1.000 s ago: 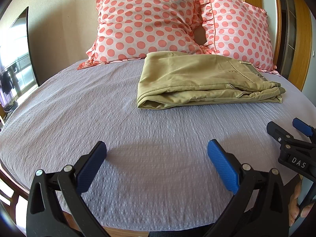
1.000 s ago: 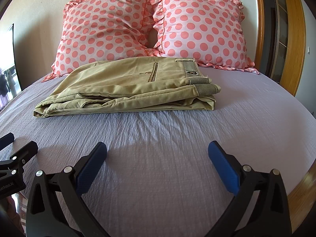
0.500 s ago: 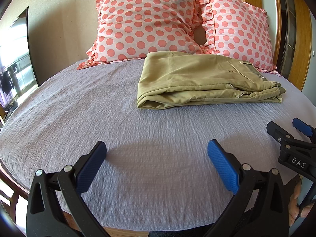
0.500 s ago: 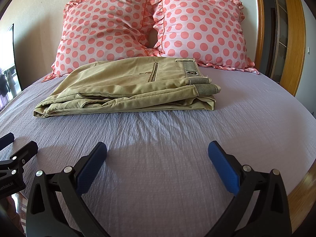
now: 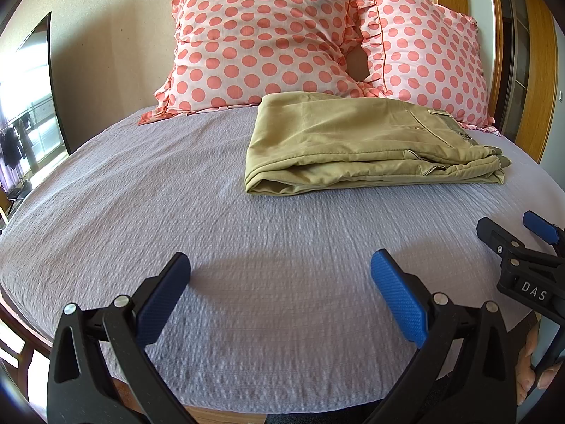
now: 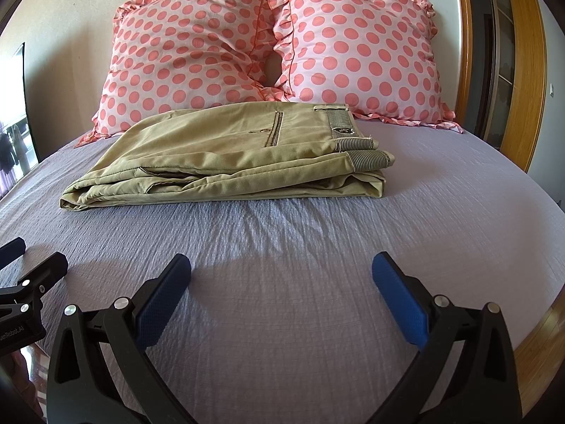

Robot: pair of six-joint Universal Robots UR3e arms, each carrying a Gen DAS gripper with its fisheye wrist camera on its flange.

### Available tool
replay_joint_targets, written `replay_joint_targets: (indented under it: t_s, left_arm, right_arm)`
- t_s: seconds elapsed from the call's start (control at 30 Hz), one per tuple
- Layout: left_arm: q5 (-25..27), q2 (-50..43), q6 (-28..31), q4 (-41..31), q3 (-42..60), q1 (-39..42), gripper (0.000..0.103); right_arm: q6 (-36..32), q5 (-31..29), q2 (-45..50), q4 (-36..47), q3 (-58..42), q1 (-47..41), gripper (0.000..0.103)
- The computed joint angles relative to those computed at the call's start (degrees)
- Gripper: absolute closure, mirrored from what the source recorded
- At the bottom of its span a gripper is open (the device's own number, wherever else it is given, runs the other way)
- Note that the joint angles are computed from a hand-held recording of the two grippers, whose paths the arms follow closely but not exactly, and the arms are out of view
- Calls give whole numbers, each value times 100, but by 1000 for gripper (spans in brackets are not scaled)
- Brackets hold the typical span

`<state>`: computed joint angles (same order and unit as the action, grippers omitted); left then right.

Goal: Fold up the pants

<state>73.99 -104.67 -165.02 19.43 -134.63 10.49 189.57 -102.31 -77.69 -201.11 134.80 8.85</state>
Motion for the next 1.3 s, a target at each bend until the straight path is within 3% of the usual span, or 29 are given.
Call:
replay_joint_targets:
  t_s: [1.3]
  left_arm:
    - [61,54,-60,-150,55,-67,2]
  right_arm:
    - [4,-7,16,-13,-10,2,1]
